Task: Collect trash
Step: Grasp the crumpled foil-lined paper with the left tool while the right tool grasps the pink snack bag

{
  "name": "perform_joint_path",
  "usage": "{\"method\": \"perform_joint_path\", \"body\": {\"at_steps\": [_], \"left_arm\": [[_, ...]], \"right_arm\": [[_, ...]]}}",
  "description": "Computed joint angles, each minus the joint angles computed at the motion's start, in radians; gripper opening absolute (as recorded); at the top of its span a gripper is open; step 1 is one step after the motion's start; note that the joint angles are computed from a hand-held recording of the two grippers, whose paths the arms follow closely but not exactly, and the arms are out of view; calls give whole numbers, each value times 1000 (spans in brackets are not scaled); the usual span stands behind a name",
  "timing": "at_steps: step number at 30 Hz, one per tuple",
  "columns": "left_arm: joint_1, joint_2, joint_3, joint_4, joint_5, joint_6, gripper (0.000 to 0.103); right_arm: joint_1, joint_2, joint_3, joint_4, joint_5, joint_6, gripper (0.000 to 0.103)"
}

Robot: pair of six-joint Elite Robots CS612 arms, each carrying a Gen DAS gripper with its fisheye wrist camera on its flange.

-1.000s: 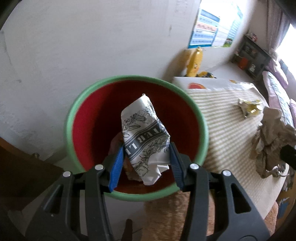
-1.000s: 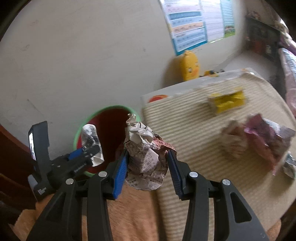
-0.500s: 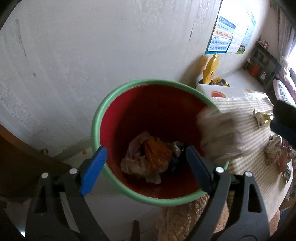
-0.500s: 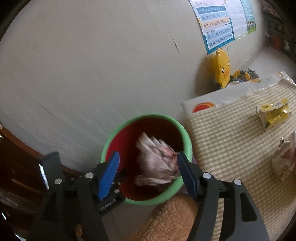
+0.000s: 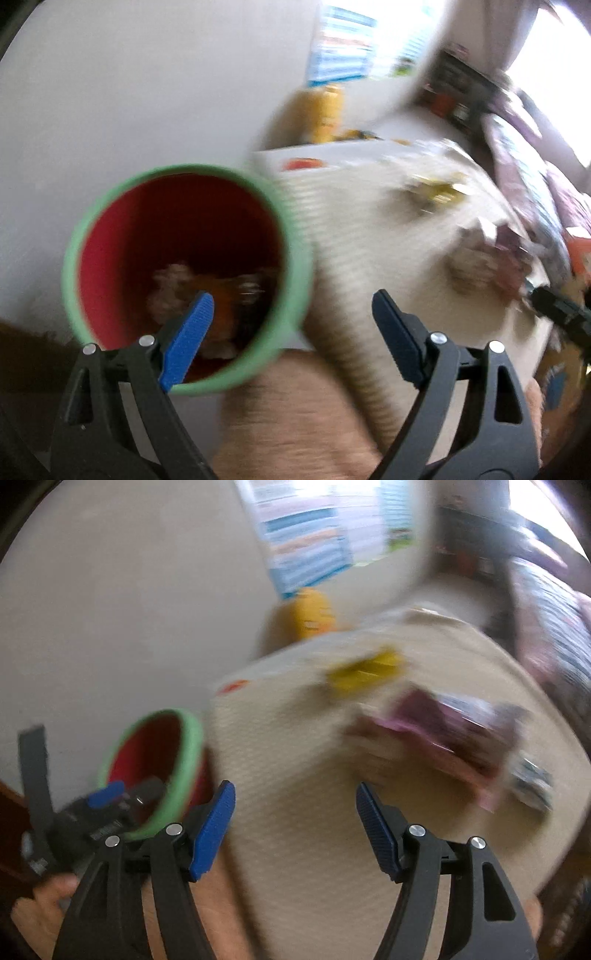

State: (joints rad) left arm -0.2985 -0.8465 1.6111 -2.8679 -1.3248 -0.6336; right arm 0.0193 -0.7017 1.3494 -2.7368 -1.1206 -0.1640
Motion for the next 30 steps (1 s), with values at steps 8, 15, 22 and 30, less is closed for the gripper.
{"method": "perform_joint_path", "body": {"at_steps": [8,15,22,30], "left_arm": [[-55,140,-245,86,-104,149,85],[-68,258,-457,274,-119,169,86],[-70,232,-420,281,-152,185,40],[-69,117,-220,201,-163,154,39]], "right_arm": [[-83,-29,95,-67,-29,130,65],[-120,-43,135,-91,3,158,66],[-126,-28,119,-73,15,159,66],[-72,18,13,-10,-123,-77,66]]}}
